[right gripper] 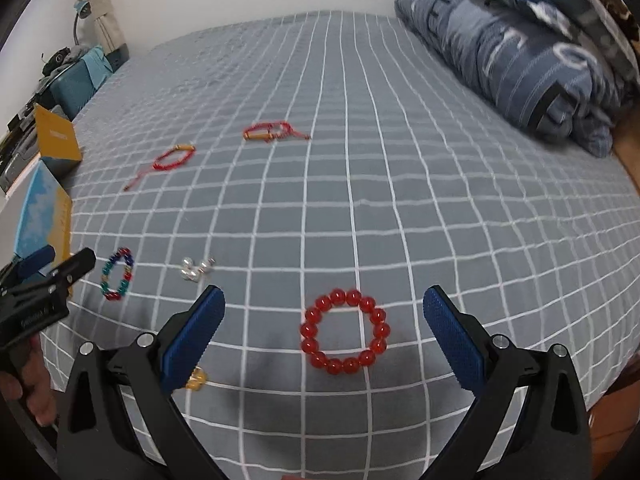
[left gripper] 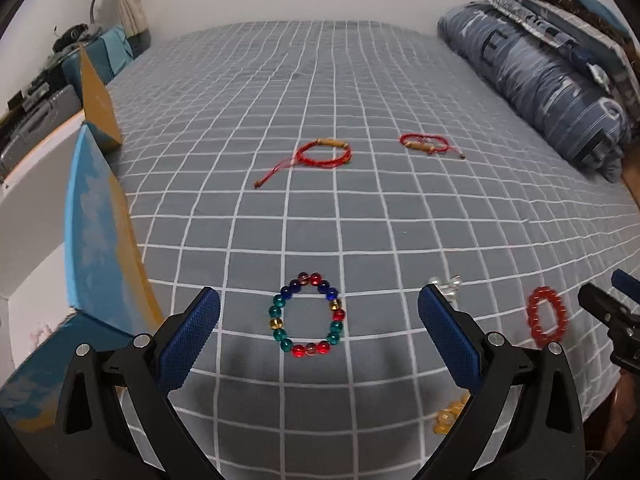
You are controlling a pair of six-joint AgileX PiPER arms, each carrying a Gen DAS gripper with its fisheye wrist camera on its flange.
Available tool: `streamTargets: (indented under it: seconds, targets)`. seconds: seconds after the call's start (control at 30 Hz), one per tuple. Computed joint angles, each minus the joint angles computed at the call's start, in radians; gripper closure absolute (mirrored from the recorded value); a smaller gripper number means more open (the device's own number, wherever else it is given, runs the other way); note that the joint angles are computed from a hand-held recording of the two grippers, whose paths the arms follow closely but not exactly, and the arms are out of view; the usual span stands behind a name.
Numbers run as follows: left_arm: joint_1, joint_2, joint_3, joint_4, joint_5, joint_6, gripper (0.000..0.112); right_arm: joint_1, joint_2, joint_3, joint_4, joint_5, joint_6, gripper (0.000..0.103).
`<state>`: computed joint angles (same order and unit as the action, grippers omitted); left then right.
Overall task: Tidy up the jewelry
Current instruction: 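Move both tools back over the remaining bracelets on the bed, then grasp multicolour glass bracelet with left tool while right tool grasps large red bracelet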
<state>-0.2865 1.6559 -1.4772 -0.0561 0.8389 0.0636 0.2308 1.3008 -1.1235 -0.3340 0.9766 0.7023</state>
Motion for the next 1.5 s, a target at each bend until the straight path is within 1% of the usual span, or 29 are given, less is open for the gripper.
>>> streamTargets:
  seconds: [0.03,0.1,0.13,0.23,0.27,0.3,0.33,0.37,0.43,0.5,0.6,0.67,0.77,0.87,0.93,0.97,1.0,1.07,1.1,1.13,1.17,1.23,1.27,1.3,1.4,1.43,1.47,1.5]
  targets:
    - [0.007,0.004,0.022,-0.014,-0.027,0.015,0.015,-0.007,0.010,0.016,0.001,-0.012,-0.005,0.008]
    - [0.006,0.030,0.022,0.003,-0.029,0.004,0.015,-0.005,0.027,0.020,-0.005,-0.017,0.001,0.008]
    - [0.019,0.031,0.053,-0.027,-0.059,0.031,0.015,-0.011,0.031,0.031,-0.002,-0.031,-0.002,0.008]
    - [0.021,0.057,0.070,-0.006,-0.064,0.022,0.015,-0.049,0.046,0.067,0.043,-0.087,-0.033,0.008]
    - [0.022,0.054,0.085,-0.012,-0.084,0.028,0.015,-0.062,0.059,0.067,0.060,-0.095,-0.047,0.008]
    - [0.015,0.059,0.088,0.014,-0.088,0.006,0.015,-0.072,0.070,0.071,0.071,-0.105,-0.057,0.008]
    - [0.011,0.069,0.078,0.031,-0.077,-0.004,0.015,-0.078,0.078,0.076,0.077,-0.116,-0.065,0.008]
    - [0.016,0.071,0.075,0.007,-0.079,0.019,0.015,-0.086,0.090,0.085,0.081,-0.126,-0.072,0.008]
    - [0.015,0.074,0.081,0.004,-0.093,0.019,0.015,-0.098,0.115,0.083,0.098,-0.126,-0.088,0.008]
    - [0.014,0.097,0.074,0.005,-0.091,0.017,0.015,-0.103,0.126,0.090,0.107,-0.136,-0.098,0.008]
    - [0.018,0.134,0.070,0.010,-0.098,0.008,0.015,-0.098,0.151,0.099,0.093,-0.144,-0.092,0.008]
    - [0.013,0.131,0.075,0.021,-0.109,0.009,0.015,-0.082,0.165,0.102,0.064,-0.147,-0.073,0.008]
    - [0.019,0.137,0.066,0.003,-0.104,0.024,0.015,-0.075,0.171,0.101,0.047,-0.151,-0.060,0.008]
    - [0.022,0.139,0.063,-0.009,-0.104,0.036,0.018,-0.069,0.183,0.089,0.036,-0.146,-0.053,0.008]
    - [0.025,0.139,0.060,-0.033,-0.100,0.059,0.027,-0.070,0.182,0.091,0.040,-0.150,-0.057,0.009]
    - [0.026,0.138,0.058,-0.041,-0.097,0.066,0.033,-0.072,0.180,0.092,0.045,-0.152,-0.064,0.011]
    - [0.028,0.135,0.058,-0.049,-0.092,0.071,0.041,-0.073,0.180,0.090,0.048,-0.152,-0.066,0.014]
    - [0.034,0.128,0.063,-0.071,-0.087,0.089,0.052,-0.076,0.179,0.086,0.053,-0.151,-0.070,0.023]
    - [0.036,0.127,0.063,-0.075,-0.083,0.091,0.058,-0.076,0.176,0.087,0.051,-0.148,-0.068,0.025]
    - [0.038,0.124,0.064,-0.080,-0.080,0.093,0.061,-0.076,0.174,0.087,0.051,-0.147,-0.067,0.029]
    - [0.041,0.122,0.065,-0.085,-0.079,0.096,0.066,-0.072,0.175,0.086,0.048,-0.145,-0.061,0.031]
    - [0.044,0.118,0.070,-0.084,-0.083,0.090,0.070,-0.068,0.172,0.086,0.042,-0.141,-0.059,0.041]
    - [0.046,0.117,0.071,-0.082,-0.083,0.084,0.074,-0.068,0.170,0.086,0.043,-0.140,-0.064,0.046]
    - [0.046,0.116,0.070,-0.079,-0.082,0.082,0.079,-0.067,0.169,0.085,0.043,-0.139,-0.063,0.049]
    - [0.048,0.115,0.068,-0.083,-0.077,0.085,0.086,-0.061,0.166,0.087,0.028,-0.135,-0.047,0.063]
    - [0.046,0.114,0.068,-0.077,-0.078,0.082,0.089,-0.061,0.165,0.088,0.027,-0.134,-0.046,0.070]
    - [0.043,0.113,0.069,-0.070,-0.078,0.076,0.093,-0.059,0.163,0.088,0.025,-0.133,-0.043,0.074]
    - [0.043,0.110,0.072,-0.067,-0.080,0.074,0.093,-0.058,0.161,0.088,0.024,-0.133,-0.040,0.077]
